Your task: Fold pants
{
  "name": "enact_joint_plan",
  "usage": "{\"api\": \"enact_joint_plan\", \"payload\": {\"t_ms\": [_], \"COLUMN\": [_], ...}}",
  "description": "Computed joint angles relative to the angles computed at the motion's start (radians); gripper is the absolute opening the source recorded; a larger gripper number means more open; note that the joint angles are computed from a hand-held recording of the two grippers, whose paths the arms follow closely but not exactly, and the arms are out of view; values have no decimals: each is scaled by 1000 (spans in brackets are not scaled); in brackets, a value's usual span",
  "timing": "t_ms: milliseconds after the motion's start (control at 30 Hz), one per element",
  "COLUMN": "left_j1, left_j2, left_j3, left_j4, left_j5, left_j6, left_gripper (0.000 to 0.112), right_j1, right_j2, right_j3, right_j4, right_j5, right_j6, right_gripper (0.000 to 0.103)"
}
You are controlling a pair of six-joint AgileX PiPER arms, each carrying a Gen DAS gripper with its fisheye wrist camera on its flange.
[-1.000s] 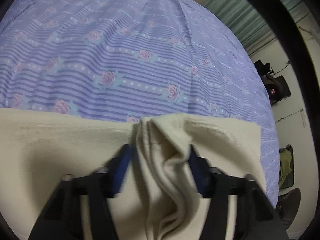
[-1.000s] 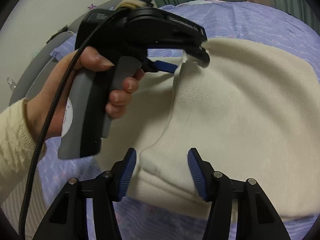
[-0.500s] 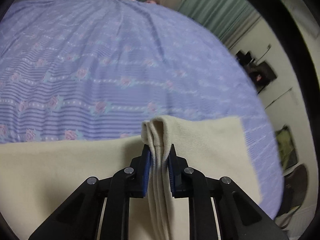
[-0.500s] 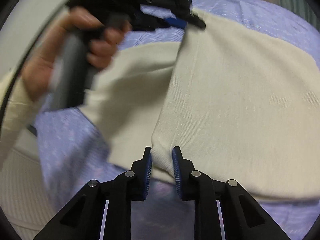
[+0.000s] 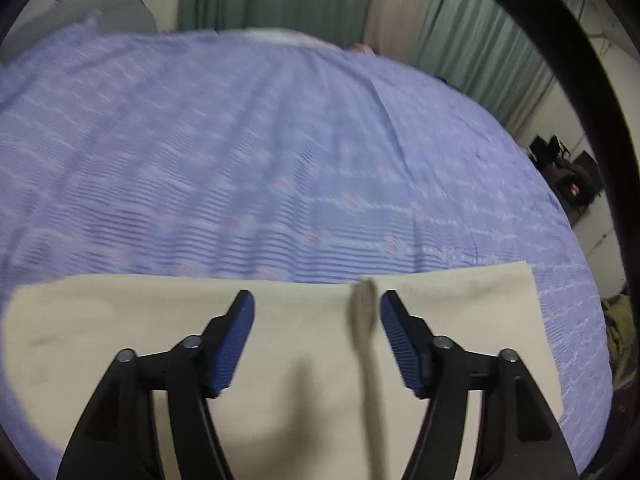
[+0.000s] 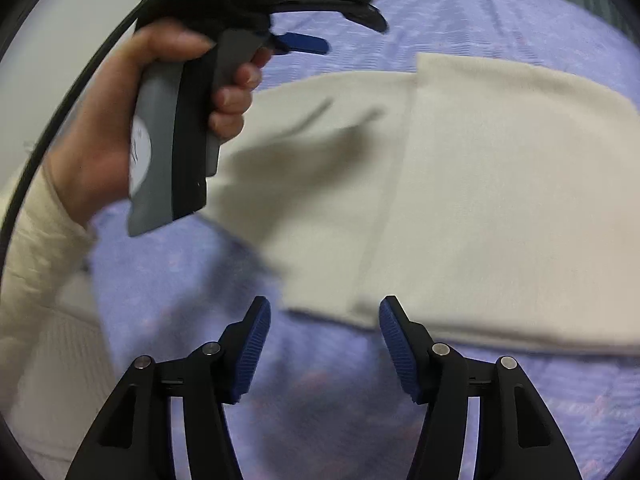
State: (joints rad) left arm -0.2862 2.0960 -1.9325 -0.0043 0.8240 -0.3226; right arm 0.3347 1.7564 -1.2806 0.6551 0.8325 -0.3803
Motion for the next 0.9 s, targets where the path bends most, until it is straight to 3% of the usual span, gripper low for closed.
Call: {"api": "enact_joint_plan", "payload": {"t_ms": [100, 200, 300, 367, 433, 533, 667, 900], "left_j1": [35, 80, 166, 269, 387, 513, 621, 720], "left_j2": [-205, -384, -515, -584, -619, -611, -543, -323], "left_j3": [265, 497, 665, 772, 857, 922, 968, 949], "left_j4": [18, 45, 25, -122, -322, -489, -640, -1033], "left_j5": [-100, -169, -193, -212, -210, -191, -224, -259], "left_j6": [-22, -74, -76, 39, 203, 409, 594, 940], "left_gripper": [75, 81, 84, 85, 85, 85, 85, 85], "right_j1": [31, 84, 159, 198, 216, 252, 290, 307], "right_j2": [-79, -153, -167, -126, -60, 42, 195, 505], "right_j3": [12, 13, -25, -70, -149, -278, -482, -939], "right_j4": [-29, -139, -300, -367, -410, -498, -589, -647], "right_j5": [11, -32, -79, -97, -63, -36, 30, 187], "right_j6": [47, 177, 354, 422, 454, 526, 638, 764], "right_gripper": [64, 74, 80, 81, 81, 81, 81, 81]}}
